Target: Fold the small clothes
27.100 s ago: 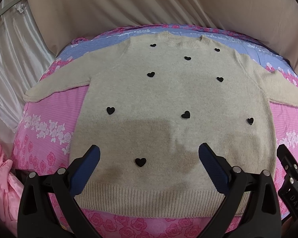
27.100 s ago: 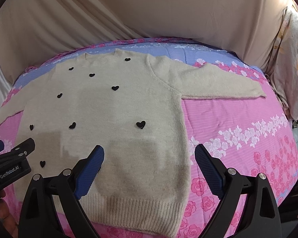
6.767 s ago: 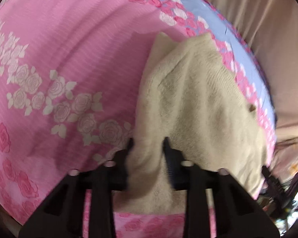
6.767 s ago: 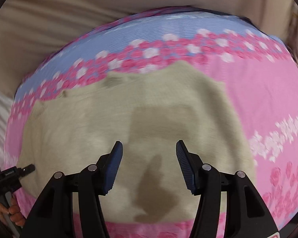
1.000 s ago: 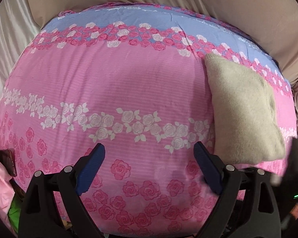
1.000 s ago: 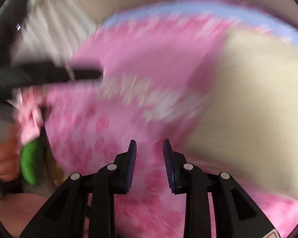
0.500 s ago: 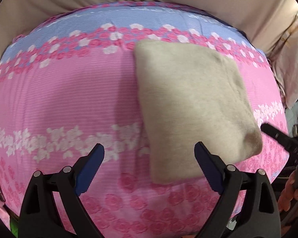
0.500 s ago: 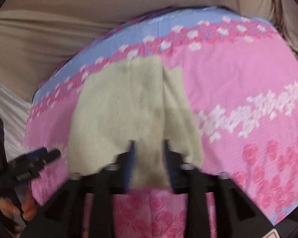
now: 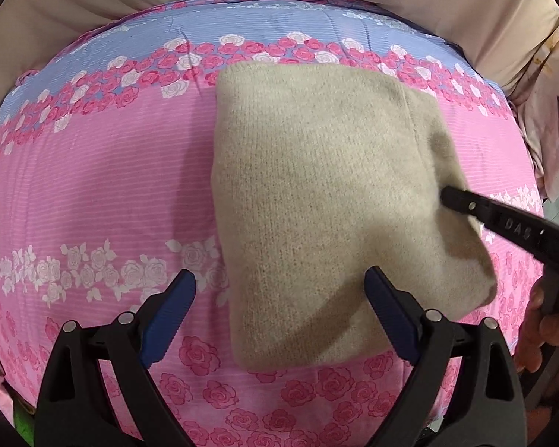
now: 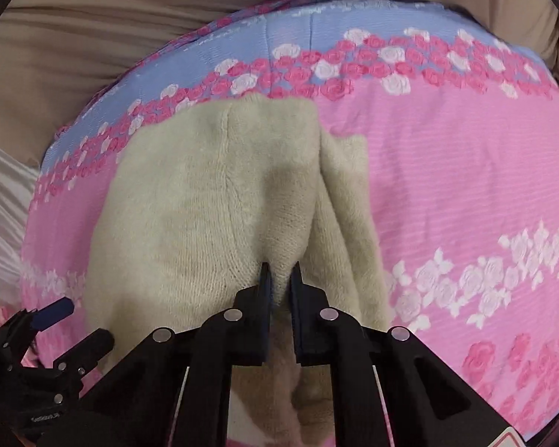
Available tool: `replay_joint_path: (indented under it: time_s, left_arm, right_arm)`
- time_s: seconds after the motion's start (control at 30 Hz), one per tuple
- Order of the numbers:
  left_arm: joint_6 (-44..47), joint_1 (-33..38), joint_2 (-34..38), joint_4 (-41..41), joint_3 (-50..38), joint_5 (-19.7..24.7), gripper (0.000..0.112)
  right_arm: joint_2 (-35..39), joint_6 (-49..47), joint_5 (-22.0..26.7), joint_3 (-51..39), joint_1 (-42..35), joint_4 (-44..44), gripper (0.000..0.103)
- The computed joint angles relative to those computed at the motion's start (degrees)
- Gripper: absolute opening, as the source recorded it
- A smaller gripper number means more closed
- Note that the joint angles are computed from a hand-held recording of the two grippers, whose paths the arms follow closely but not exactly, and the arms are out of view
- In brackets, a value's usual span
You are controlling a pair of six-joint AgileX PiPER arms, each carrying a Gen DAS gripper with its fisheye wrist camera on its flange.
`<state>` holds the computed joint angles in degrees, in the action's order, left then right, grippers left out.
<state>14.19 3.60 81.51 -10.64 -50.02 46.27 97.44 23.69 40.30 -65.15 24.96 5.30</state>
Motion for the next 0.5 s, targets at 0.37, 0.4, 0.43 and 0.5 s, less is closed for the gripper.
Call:
replay_joint_path:
  time_s: [0.37, 0.4, 0.43, 0.5]
  left_arm:
    - [11.0, 9.3, 0.2, -11.5, -0.7, 3.6, 0.092]
    - [13.3, 11.7, 1.4, -14.8, -1.3, 5.2, 0.094]
    - [15.2, 14.1, 3.2, -17.6, -2.1, 7.0, 0.094]
    - [17.7, 18.7, 9.1, -23.2, -4.3, 11.1, 0.094]
  right_arm:
    - [-7.1, 0.3, -1.2, 4.3, -3.7, -2.1, 0.050]
    - [-9.0, -0.1, -2.5, 6.3, -4.7, -1.8, 0.065]
    - [-10.0, -2.1, -3.3, 7.9, -6.0, 0.0, 0.067]
    - [-9.3, -8.0, -2.7, 9.5, -9.3, 6.2, 0.067]
